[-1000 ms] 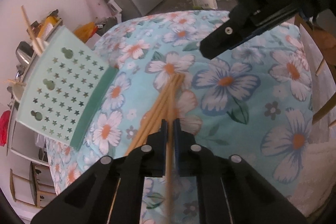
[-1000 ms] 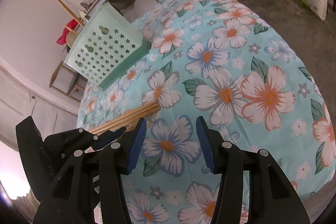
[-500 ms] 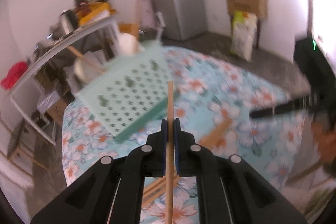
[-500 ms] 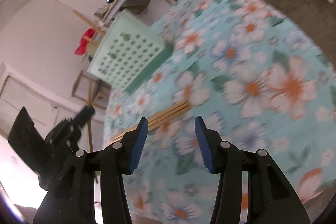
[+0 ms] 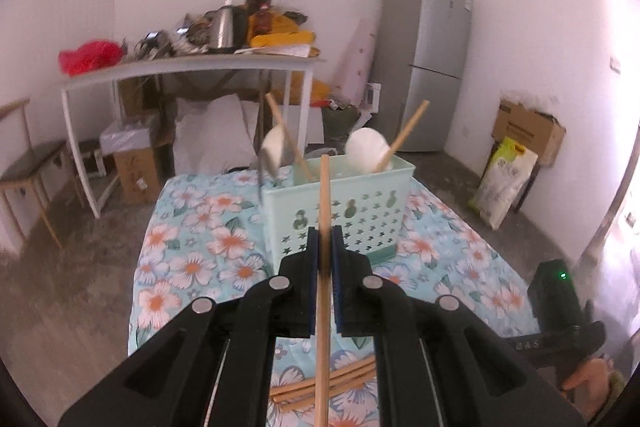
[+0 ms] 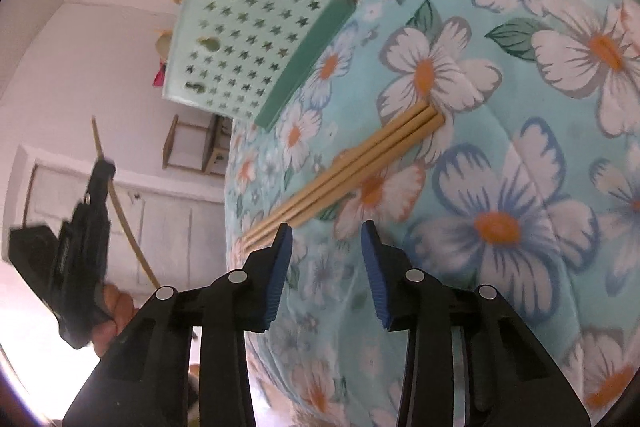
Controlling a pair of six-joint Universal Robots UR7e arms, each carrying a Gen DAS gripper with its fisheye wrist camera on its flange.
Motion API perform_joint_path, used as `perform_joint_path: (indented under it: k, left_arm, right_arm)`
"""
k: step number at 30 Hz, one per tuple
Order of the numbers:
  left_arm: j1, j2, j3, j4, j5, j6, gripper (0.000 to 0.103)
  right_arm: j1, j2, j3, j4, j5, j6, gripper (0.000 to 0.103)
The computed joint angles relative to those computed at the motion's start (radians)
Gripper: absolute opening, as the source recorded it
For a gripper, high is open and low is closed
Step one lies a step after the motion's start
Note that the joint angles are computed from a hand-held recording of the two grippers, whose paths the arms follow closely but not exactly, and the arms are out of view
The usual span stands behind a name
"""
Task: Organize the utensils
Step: 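Lift the chopstick upright with the left gripper toward the holder, then grasp a wooden chopstick with the right gripper and lift it upright while the left holds its chopstick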
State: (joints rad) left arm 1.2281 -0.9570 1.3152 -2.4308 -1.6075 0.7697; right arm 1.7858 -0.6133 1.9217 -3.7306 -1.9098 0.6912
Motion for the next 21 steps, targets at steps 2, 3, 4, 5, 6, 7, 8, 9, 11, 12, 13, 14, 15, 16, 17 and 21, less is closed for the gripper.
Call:
perform_joint_path:
  k: [2, 3, 4, 5, 6, 7, 8, 9, 11, 12, 13, 14, 15, 16, 17, 21]
  left_arm:
    - [0.008, 0.007, -0.018, 0.012, 0.000, -0.023, 0.006]
    - [0.010, 0.009, -0.022, 0.017, 0.002, -0.029, 0.006]
    - [0.012, 0.010, -0.026, 0.019, 0.004, -0.035, 0.006]
    - [0.014, 0.012, -0.028, 0.018, 0.006, -0.035, 0.006]
    - [0.015, 0.013, -0.028, 0.015, 0.007, -0.037, 0.006]
    - [0.015, 0.012, -0.028, 0.015, 0.007, -0.040, 0.006]
    - [0.017, 0.012, -0.028, 0.015, 0.007, -0.043, 0.006]
    - [0.018, 0.012, -0.028, 0.013, 0.007, -0.046, 0.006]
    - [0.019, 0.016, -0.036, 0.016, 0.007, -0.048, 0.006]
    - [0.019, 0.016, -0.037, 0.017, 0.006, -0.048, 0.006]
    - [0.020, 0.016, -0.037, 0.018, 0.007, -0.048, 0.006]
    - [0.020, 0.017, -0.038, 0.019, 0.008, -0.048, 0.006]
    - [0.020, 0.017, -0.040, 0.021, 0.010, -0.047, 0.006]
    - [0.020, 0.018, -0.041, 0.022, 0.012, -0.047, 0.006]
    - [0.020, 0.018, -0.040, 0.020, 0.014, -0.047, 0.006]
    - [0.019, 0.015, -0.036, 0.015, 0.020, -0.044, 0.006]
  right_arm:
    - [-0.022, 0.006, 0.000, -0.028, 0.032, 0.023, 0.033]
    - [-0.030, 0.008, -0.002, -0.038, 0.045, 0.037, 0.029]
    - [-0.040, 0.012, -0.001, -0.053, 0.060, 0.049, 0.026]
    - [-0.049, 0.015, -0.001, -0.066, 0.072, 0.065, 0.024]
    - [-0.057, 0.017, -0.001, -0.073, 0.081, 0.077, 0.019]
    - [-0.062, 0.019, -0.001, -0.077, 0.087, 0.087, 0.014]
    - [-0.069, 0.022, -0.001, -0.086, 0.095, 0.101, 0.013]
    - [-0.071, 0.024, 0.000, -0.093, 0.098, 0.107, 0.011]
    - [-0.076, 0.028, 0.000, -0.105, 0.104, 0.113, 0.010]
    - [-0.075, 0.030, -0.001, -0.109, 0.101, 0.113, 0.010]
    - [-0.073, 0.031, -0.003, -0.110, 0.099, 0.111, 0.011]
    - [-0.073, 0.030, -0.003, -0.109, 0.099, 0.109, 0.011]
    - [-0.071, 0.029, -0.001, -0.110, 0.096, 0.107, 0.011]
    - [-0.068, 0.029, -0.003, -0.108, 0.092, 0.106, 0.011]
    - [-0.064, 0.028, -0.003, -0.108, 0.088, 0.104, 0.011]
    - [-0.045, 0.030, -0.008, -0.106, 0.074, 0.104, 0.010]
